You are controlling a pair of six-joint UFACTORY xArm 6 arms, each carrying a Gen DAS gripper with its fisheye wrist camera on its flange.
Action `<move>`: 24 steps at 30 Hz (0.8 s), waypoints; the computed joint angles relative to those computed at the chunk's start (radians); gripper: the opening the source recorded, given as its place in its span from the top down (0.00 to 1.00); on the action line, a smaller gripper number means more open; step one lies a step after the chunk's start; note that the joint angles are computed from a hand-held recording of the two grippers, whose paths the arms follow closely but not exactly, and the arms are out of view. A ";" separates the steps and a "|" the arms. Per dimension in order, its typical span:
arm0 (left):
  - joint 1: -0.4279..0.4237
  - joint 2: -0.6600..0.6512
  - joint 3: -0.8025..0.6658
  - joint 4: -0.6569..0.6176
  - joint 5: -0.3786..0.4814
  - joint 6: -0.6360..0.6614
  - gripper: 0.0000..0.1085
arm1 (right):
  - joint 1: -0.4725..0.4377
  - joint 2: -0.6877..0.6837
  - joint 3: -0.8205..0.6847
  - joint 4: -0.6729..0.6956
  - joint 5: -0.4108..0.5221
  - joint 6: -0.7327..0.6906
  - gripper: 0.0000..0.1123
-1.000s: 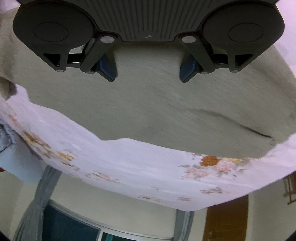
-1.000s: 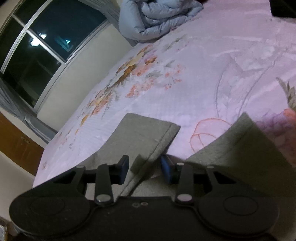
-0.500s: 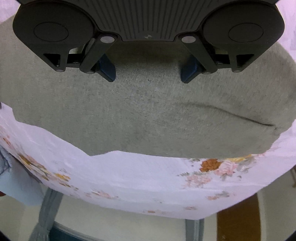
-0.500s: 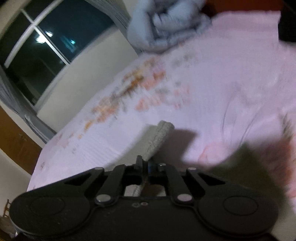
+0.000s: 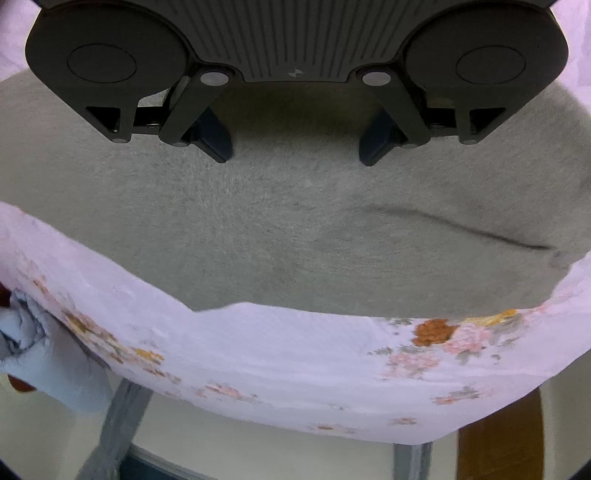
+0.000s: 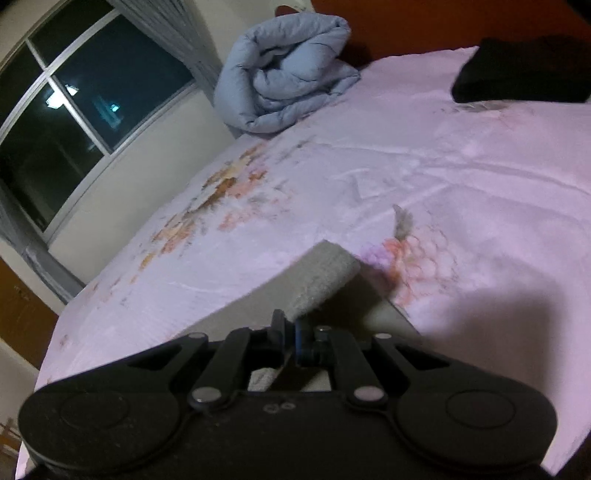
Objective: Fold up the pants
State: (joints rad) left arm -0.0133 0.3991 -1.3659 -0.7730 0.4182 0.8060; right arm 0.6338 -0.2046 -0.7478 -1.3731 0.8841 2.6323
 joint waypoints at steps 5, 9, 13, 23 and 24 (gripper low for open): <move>-0.003 -0.053 0.094 -0.085 -0.094 0.129 0.29 | 0.047 0.013 -0.003 0.011 0.057 0.027 1.00; 0.008 -0.083 0.128 -0.054 -0.111 0.135 0.29 | 0.052 -0.021 0.034 0.005 0.045 0.080 1.00; 0.038 -0.096 0.132 -0.041 -0.063 0.173 0.28 | 0.063 -0.017 0.026 0.034 0.054 0.041 1.00; 0.109 -0.088 0.119 -0.135 -0.075 0.207 0.29 | 0.090 -0.003 0.061 0.083 0.102 0.059 0.90; 0.103 -0.110 0.143 -0.165 -0.109 0.246 0.29 | 0.119 -0.006 0.053 0.091 0.152 0.051 0.90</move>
